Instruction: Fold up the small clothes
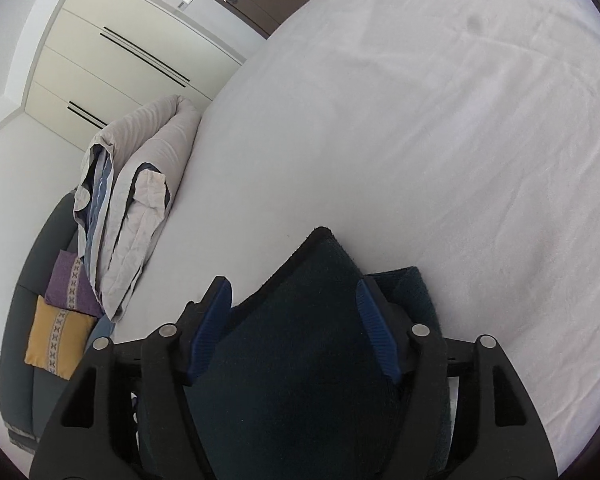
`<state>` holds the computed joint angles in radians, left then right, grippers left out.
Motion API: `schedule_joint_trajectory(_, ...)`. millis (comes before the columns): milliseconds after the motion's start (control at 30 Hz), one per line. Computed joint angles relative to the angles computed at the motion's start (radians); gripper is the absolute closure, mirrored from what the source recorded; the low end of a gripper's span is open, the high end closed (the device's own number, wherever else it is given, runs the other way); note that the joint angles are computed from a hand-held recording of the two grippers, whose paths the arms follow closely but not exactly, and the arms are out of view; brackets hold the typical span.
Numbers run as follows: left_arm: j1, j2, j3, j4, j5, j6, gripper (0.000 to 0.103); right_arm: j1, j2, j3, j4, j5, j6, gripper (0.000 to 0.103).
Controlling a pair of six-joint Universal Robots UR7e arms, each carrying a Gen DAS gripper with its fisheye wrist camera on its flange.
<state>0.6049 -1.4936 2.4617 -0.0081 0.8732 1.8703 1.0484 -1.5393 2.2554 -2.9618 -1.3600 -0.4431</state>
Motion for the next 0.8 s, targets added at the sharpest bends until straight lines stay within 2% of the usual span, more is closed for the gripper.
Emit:
schedule_joint_trajectory(100,-0.139,-0.003,0.034,0.080,-0.084,-0.109,0.045,0.023,-0.056,0.039,0.003,-0.045,-0.041,0.035)
schedule_joint_trajectory(167,-0.253,0.052,0.043,0.176,-0.150,-0.232,0.045,0.025,-0.104,0.080,-0.020,-0.062,-0.093,0.035)
schedule_joint_trajectory(200,-0.294,0.082,0.048,0.205,-0.159,-0.274,0.045,0.024,-0.135,0.102,-0.028,-0.073,-0.127,0.036)
schedule_joint_trajectory(267,-0.363,0.164,0.049,0.262,-0.155,-0.374,0.045,0.014,-0.191,0.145,-0.036,-0.095,-0.200,0.036)
schedule_joint_trajectory(367,-0.512,0.301,0.073,0.341,-0.140,-0.575,0.045,0.004,-0.253,0.205,-0.038,-0.141,-0.287,0.036)
schedule_joint_trajectory(467,-0.627,0.443,0.072,0.422,-0.086,-0.720,0.045,-0.021,-0.308,0.278,-0.081,-0.176,-0.408,0.036)
schedule_joint_trajectory(500,-0.642,0.485,0.061,0.444,-0.066,-0.735,0.044,-0.064,-0.352,0.311,-0.084,-0.168,-0.475,0.036)
schedule_joint_trajectory(533,-0.658,0.517,0.057,0.452,-0.046,-0.742,0.044,-0.074,-0.357,0.330,-0.099,-0.183,-0.507,0.036)
schedule_joint_trajectory(600,-0.687,0.554,0.055,0.455,-0.023,-0.749,0.044,-0.094,-0.346,0.350,-0.122,-0.212,-0.545,0.036)
schedule_joint_trajectory(667,-0.696,0.564,0.044,0.473,-0.011,-0.735,0.046,-0.123,-0.361,0.374,-0.153,-0.192,-0.571,0.036)
schedule_joint_trajectory(733,-0.692,0.561,0.033,0.485,0.003,-0.704,0.058,-0.159,-0.414,0.380,-0.099,-0.143,-0.571,0.036)
schedule_joint_trajectory(767,-0.672,0.557,0.020,0.492,0.004,-0.670,0.069,-0.175,-0.441,0.383,-0.078,-0.122,-0.573,0.037)
schedule_joint_trajectory(800,-0.669,0.562,0.015,0.500,0.012,-0.662,0.075,-0.184,-0.466,0.384,-0.056,-0.111,-0.578,0.039)
